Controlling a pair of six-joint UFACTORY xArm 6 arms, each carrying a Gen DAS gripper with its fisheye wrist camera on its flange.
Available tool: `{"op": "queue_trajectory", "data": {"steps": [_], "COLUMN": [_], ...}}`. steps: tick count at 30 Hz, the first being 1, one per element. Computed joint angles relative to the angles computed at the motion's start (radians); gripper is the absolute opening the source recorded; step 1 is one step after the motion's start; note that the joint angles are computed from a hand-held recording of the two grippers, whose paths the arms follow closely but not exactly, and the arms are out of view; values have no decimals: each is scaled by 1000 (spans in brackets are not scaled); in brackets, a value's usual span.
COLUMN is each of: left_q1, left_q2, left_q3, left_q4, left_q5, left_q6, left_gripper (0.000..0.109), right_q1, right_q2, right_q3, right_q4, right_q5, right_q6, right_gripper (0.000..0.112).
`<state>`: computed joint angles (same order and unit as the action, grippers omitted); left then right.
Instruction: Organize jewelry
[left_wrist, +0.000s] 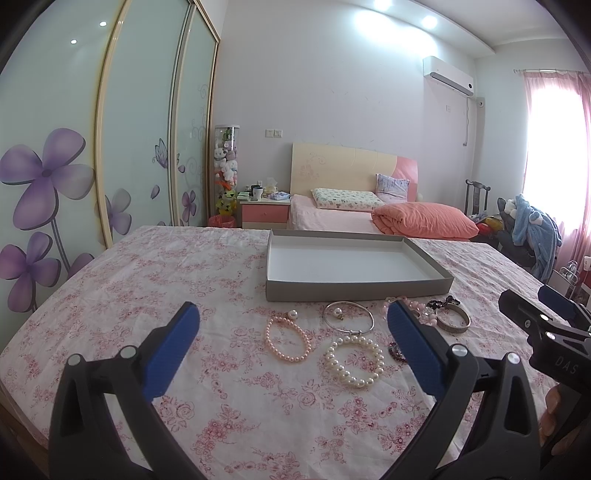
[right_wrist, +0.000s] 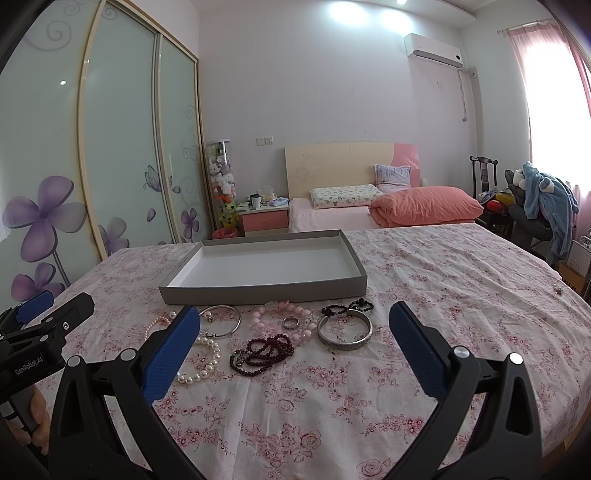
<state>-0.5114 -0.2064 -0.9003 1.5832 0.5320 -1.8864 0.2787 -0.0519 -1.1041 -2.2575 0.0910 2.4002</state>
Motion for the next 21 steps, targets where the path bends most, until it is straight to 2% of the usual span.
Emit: {"op": "queue_trajectory", "data": {"steps": [21], "left_q1": [1], "left_q2": [0], "left_q3": [0], "left_q4": [-4], "left_q5": [-2], "left_q6": [3], "left_gripper": [99], "right_q1": [-3], "right_q2": [-3], "right_q3": [3], "right_q4": [0], "right_q5": [-7], "right_q6": [4], "right_gripper": [101]}}
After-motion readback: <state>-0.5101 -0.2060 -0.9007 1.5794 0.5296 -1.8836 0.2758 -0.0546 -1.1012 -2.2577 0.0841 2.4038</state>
